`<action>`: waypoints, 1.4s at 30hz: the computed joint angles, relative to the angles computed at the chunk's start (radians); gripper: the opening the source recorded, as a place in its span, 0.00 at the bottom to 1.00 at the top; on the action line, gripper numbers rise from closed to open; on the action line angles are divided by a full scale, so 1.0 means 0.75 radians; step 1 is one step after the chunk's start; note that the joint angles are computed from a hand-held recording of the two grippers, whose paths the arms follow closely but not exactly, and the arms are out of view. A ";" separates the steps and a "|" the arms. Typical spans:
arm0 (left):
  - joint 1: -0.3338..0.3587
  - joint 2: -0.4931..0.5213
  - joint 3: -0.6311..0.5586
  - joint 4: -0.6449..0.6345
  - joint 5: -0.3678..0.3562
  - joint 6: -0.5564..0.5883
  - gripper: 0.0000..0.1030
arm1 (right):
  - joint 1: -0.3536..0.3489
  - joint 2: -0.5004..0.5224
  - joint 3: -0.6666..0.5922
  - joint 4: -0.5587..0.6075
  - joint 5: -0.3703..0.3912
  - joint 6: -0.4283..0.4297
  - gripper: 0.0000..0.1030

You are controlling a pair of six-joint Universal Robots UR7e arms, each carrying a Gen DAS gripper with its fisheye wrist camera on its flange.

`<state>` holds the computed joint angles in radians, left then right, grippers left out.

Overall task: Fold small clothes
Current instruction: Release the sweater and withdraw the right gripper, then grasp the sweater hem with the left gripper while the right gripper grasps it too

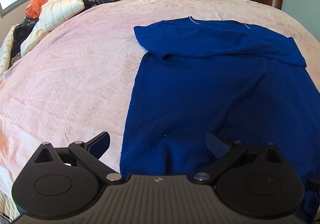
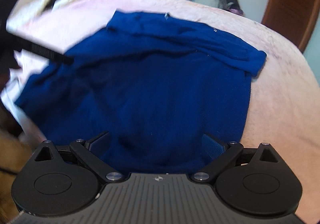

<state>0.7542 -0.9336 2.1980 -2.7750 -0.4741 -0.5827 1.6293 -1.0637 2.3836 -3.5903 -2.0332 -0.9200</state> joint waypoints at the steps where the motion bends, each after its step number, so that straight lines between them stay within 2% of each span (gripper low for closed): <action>1: 0.000 -0.003 0.002 0.001 -0.002 0.004 1.00 | 0.006 0.015 0.002 -0.026 -0.048 -0.056 0.96; 4: -0.007 -0.022 0.024 0.021 -0.003 -0.003 1.00 | -0.002 -0.048 0.037 0.025 -0.102 -0.133 0.96; 6: -0.009 -0.039 0.042 0.035 -0.006 -0.008 1.00 | 0.004 -0.082 0.048 0.040 -0.176 -0.163 0.96; 8: -0.008 -0.060 0.063 0.043 -0.010 -0.016 1.00 | 0.008 -0.063 0.065 -0.081 -0.232 -0.233 0.97; 9: -0.005 -0.071 0.073 0.047 -0.016 -0.019 1.00 | 0.001 -0.078 0.072 -0.091 -0.218 -0.214 0.97; 10: -0.001 -0.083 0.082 0.043 -0.025 -0.019 1.00 | -0.018 -0.126 0.084 -0.045 -0.163 -0.148 0.97; 14: 0.030 -0.155 0.135 -0.026 -0.095 0.023 1.00 | -0.123 -0.314 0.123 0.165 0.121 0.127 0.96; 16: 0.046 -0.195 0.160 -0.037 -0.112 0.015 1.00 | -0.173 -0.375 0.127 0.244 0.220 0.236 0.96; 21: 0.046 -0.244 0.203 0.000 -0.055 -0.046 1.00 | -0.264 -0.461 0.147 0.379 0.364 0.405 0.95; 31: -0.026 -0.172 0.185 0.191 0.060 -0.144 1.00 | -0.263 -0.453 0.121 0.498 0.403 0.488 0.95; 42: -0.010 -0.167 0.177 0.189 0.035 -0.130 1.00 | -0.320 -0.475 0.116 0.556 0.481 0.532 0.95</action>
